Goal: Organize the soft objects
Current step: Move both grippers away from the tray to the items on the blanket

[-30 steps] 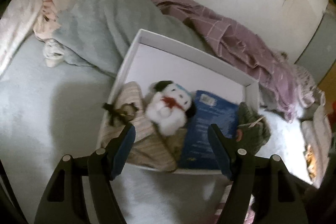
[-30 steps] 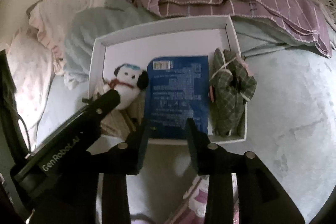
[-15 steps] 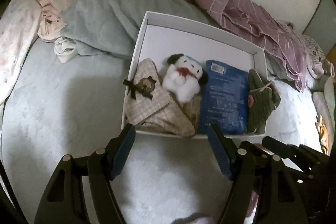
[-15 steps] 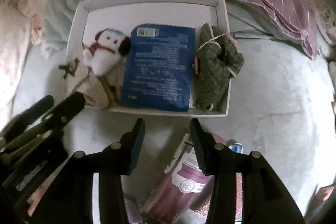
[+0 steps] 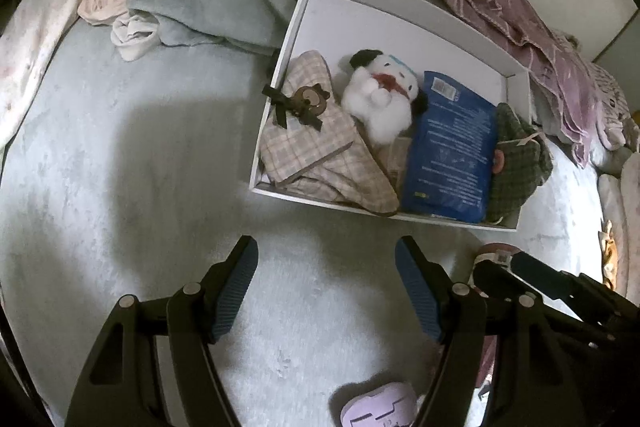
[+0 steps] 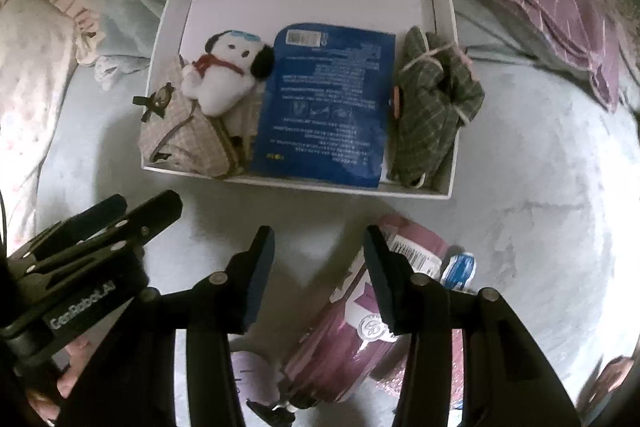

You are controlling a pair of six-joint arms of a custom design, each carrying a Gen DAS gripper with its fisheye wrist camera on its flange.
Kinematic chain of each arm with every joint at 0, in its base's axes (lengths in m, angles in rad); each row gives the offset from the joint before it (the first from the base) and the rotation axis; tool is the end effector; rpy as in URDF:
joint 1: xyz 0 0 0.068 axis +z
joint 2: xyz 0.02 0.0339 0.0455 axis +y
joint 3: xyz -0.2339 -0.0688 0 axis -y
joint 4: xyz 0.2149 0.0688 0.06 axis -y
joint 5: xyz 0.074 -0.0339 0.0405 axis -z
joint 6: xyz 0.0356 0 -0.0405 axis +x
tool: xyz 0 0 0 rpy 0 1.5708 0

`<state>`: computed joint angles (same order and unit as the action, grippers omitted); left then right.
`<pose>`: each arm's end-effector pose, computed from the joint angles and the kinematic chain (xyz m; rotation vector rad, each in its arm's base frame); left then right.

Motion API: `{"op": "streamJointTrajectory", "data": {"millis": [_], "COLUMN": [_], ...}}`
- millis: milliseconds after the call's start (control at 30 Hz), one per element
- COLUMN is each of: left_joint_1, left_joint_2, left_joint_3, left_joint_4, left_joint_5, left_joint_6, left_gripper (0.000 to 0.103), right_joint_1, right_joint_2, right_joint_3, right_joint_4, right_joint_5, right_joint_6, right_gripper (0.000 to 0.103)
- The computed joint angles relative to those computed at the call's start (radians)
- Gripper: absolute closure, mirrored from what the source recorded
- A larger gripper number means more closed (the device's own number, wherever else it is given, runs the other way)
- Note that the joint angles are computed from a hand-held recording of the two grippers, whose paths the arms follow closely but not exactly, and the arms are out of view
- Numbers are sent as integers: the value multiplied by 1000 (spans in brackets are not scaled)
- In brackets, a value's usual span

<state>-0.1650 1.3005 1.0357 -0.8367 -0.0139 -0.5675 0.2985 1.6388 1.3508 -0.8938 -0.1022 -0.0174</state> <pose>0.2272 -0.0373 0.2428 -0.5422 2.6354 -0.2129 0.2861 0.0918 0.2421 -0.4620 2.7239 0.2161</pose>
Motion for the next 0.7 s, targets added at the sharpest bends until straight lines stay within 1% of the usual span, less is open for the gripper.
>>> {"op": "streamJointTrajectory", "data": {"millis": [100, 167, 267, 333, 367, 400, 433, 500, 567, 600, 667, 700], "left_joint_1": [0, -3, -5, 3, 3, 2, -2, -20, -52, -70, -108, -124], "left_joint_2": [-9, -13, -25, -34, -42, -50, -58, -60, -49, -42, -29, -21], "left_joint_3": [6, 6, -2, -9, -15, -20, -25, -25, -20, -19, -12, -7], "left_joint_4": [-10, -10, 5, 21, 27, 35, 42, 49, 56, 64, 68, 71], "left_joint_5": [23, 46, 93, 130, 148, 166, 176, 183, 182, 177, 167, 165], "left_joint_6": [13, 27, 56, 86, 100, 117, 125, 130, 131, 129, 120, 113], "left_gripper": [31, 32, 32, 32, 32, 32, 32, 32, 32, 32, 32, 32], "right_joint_1": [-13, -17, -25, -45, -60, -80, -108, -158, -242, -290, -457, -519], "right_joint_2": [-20, -65, -194, -311, -365, -429, -509, -648, -815, -871, -1000, -1032], "right_joint_3": [-15, -45, -155, -264, -314, -374, -451, -589, -748, -803, -907, -926], "right_joint_4": [-6, 6, 95, 162, 184, 211, 249, 326, 390, 408, 403, 386], "right_joint_5": [-18, -13, 4, 5, 4, 5, 7, 30, 49, 23, -105, -148], "right_joint_6": [2, 2, 11, 3, -13, -37, -67, -94, -101, -108, -157, -185], "right_gripper": [55, 55, 55, 53, 50, 44, 41, 30, 27, 26, 25, 23]}}
